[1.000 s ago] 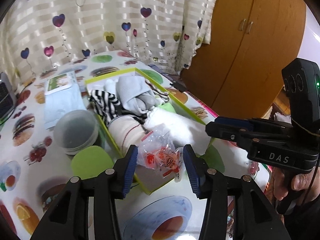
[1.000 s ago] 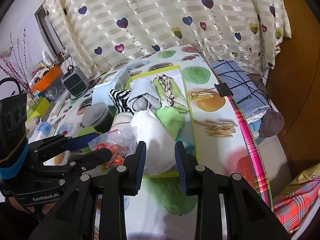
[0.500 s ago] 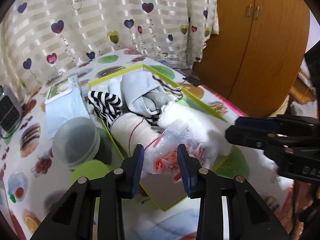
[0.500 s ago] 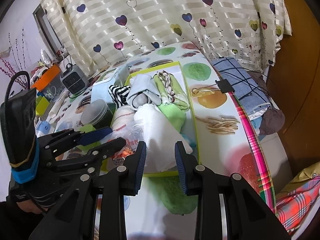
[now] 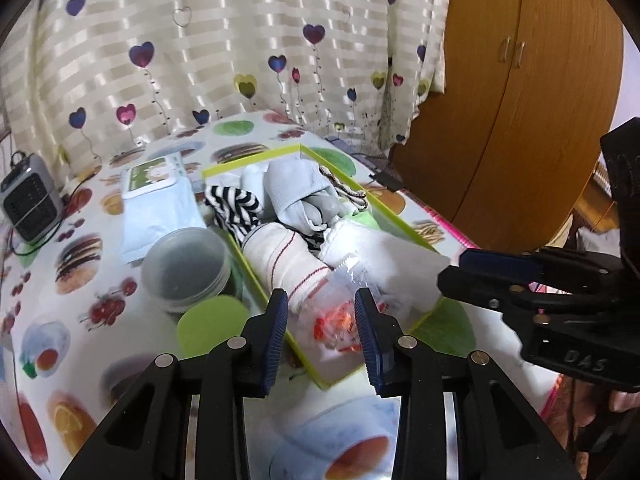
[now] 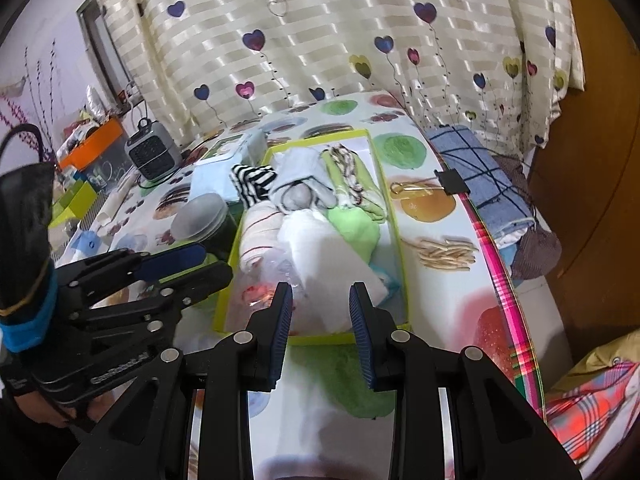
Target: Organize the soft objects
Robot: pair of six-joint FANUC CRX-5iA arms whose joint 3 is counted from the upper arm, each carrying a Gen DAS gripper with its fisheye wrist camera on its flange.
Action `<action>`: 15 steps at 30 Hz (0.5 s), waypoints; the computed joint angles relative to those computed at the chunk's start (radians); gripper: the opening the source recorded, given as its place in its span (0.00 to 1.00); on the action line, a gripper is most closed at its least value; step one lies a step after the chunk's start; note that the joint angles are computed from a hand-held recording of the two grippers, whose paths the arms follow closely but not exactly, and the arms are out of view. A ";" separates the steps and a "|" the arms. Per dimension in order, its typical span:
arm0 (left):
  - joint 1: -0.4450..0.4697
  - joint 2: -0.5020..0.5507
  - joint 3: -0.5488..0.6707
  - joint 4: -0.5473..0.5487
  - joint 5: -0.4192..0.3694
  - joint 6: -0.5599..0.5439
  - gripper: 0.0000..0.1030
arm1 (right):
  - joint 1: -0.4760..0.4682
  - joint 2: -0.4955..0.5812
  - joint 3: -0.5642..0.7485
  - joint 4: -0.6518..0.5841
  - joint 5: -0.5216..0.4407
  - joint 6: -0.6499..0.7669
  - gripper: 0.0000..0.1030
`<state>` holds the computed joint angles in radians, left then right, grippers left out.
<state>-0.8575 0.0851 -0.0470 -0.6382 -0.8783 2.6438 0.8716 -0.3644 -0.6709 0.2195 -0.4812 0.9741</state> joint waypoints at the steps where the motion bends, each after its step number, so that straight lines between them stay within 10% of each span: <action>1: -0.008 -0.007 -0.002 -0.007 -0.006 0.012 0.33 | 0.017 -0.013 -0.019 0.051 0.003 -0.044 0.35; 3: -0.032 -0.025 -0.010 -0.031 -0.027 0.049 0.33 | 0.042 -0.033 -0.043 0.114 0.006 -0.098 0.48; 15: -0.142 -0.076 -0.049 -0.097 -0.189 0.228 0.36 | 0.170 -0.104 -0.108 0.237 -0.026 -0.198 0.48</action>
<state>-0.9996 0.0087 -0.0965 -0.7348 -1.0668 2.8716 1.0415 -0.4689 -0.7790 0.4568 -0.5071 0.7762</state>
